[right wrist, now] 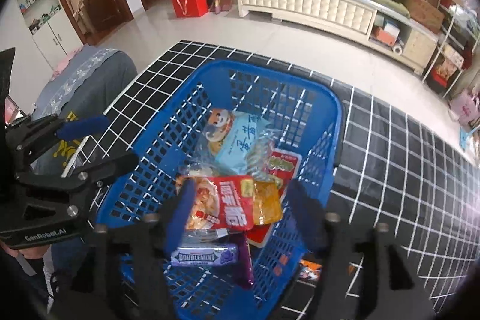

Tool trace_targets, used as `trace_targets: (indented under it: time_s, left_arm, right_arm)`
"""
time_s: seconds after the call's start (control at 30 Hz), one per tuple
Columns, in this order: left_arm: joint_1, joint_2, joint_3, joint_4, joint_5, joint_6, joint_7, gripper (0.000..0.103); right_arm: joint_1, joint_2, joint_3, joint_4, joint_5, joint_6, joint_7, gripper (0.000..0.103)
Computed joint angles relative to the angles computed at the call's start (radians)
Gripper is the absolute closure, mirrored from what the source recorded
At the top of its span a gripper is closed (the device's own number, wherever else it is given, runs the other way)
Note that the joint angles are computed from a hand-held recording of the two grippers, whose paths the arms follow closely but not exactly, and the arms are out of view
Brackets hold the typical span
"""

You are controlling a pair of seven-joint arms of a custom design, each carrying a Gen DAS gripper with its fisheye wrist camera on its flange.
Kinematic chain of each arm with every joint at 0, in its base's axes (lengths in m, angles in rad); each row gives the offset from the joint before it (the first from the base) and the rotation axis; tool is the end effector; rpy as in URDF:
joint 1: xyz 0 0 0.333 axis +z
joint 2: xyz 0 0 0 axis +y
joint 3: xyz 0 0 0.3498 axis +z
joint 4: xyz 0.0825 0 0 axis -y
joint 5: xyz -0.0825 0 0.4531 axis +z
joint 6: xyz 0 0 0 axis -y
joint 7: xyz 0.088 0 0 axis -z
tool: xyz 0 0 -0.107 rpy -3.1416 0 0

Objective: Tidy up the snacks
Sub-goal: 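Lower the red pouch into the basket and open the right tool, then grasp the orange stick snack bag beside the basket with the right tool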

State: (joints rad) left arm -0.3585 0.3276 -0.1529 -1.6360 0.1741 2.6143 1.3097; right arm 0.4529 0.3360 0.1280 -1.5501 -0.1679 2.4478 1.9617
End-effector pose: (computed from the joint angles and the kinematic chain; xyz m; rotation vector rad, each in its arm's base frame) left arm 0.6811 -0.3695 0.5110 -1.5488 2.2056 -0.7948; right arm 0.6601 0.4166 0.5321 -2.0764 1.5819 -0.3541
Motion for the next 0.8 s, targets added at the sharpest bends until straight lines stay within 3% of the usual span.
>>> trace_targets:
  time_s: [0.17, 0.4, 0.5, 0.67, 0.8]
  left_arm:
    - [-0.012, -0.020, 0.006, -0.025, 0.030, 0.015, -0.020, 0.039]
    - [-0.037, -0.069, 0.013, -0.085, 0.092, 0.080, -0.113, 0.039]
    - [-0.048, -0.089, 0.011, -0.107, 0.129, 0.085, -0.162, 0.024]
    - [-0.057, -0.129, -0.005, -0.156, 0.167, 0.118, -0.235, 0.017]
    - [-0.081, -0.155, -0.003, -0.189, 0.266, 0.131, -0.335, 0.010]
  right_arm:
    - [0.002, -0.047, -0.005, -0.051, -0.030, 0.040, 0.001, 0.022]
    - [-0.003, -0.144, -0.010, -0.158, -0.077, 0.089, 0.030, 0.020]
    - [-0.013, -0.197, -0.009, -0.224, -0.085, 0.123, 0.043, 0.019]
    - [-0.039, -0.303, -0.006, -0.361, -0.064, 0.198, 0.045, 0.016]
    - [-0.057, -0.370, -0.009, -0.449, -0.109, 0.239, 0.072, 0.009]
